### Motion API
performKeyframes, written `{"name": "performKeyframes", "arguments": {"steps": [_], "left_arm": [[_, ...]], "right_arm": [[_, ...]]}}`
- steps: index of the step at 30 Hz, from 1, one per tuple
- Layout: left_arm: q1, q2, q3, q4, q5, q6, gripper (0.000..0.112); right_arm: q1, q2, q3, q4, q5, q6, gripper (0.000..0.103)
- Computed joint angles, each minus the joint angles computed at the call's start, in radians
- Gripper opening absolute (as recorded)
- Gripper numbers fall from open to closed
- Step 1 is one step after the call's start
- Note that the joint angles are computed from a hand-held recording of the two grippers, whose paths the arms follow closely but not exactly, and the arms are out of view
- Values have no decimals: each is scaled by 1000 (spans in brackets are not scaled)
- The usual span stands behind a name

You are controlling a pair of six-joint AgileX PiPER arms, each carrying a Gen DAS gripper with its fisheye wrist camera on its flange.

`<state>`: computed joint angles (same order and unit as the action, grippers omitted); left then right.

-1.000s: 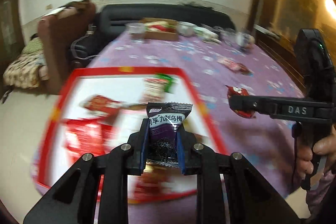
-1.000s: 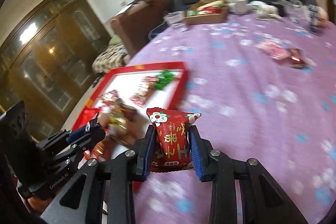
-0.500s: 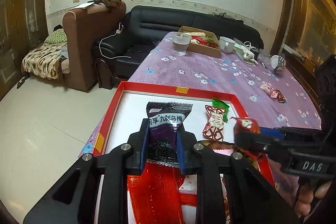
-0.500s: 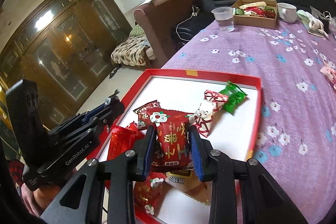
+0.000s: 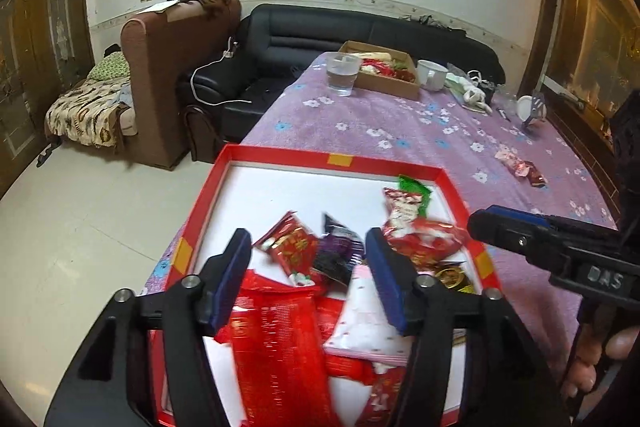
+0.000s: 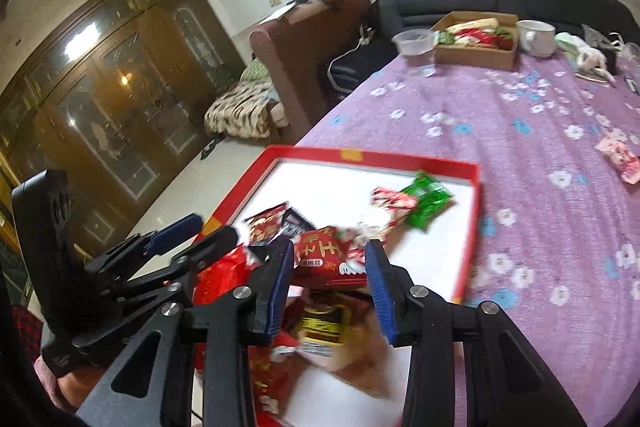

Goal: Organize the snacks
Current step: 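Grasp the purple-black pack with the left gripper, drop both snacks into the tray, then grasp the brown chocolate pack with the right gripper while the left grasps the pink Lotso wafer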

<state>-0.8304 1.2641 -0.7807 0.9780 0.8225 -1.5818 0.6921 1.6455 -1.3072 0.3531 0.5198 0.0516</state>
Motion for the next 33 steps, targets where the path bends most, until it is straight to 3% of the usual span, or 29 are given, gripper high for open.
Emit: {"name": "performKeyframes", "arguments": {"steps": [4, 9, 13, 17, 20, 26, 29, 31, 33], "left_arm": [[-30, 51, -58, 2, 0, 24, 69], [-22, 180, -205, -68, -59, 163, 69], [-2, 304, -356, -156, -108, 288, 69], [23, 434, -528, -295, -136, 442, 69], [23, 520, -644, -371, -115, 523, 69], [29, 586, -729, -451, -86, 582, 69], [38, 609, -771, -482, -61, 593, 69], [46, 627, -806, -506, -47, 605, 69], [54, 649, -850, -525, -32, 604, 69]], "right_arm": [[-120, -30, 56, -3, 18, -32, 40], [-343, -41, 100, -47, 37, -40, 40], [-568, 15, 62, -44, 75, -72, 43], [-688, 98, -29, -72, 95, -56, 43], [-707, 177, -127, -147, 112, -18, 43], [-655, 317, -283, -215, 156, -14, 43], [-620, 373, -356, -301, 199, 40, 37], [-605, 377, -358, -374, 195, 86, 35], [-625, 360, -335, -343, 194, 72, 32]]}}
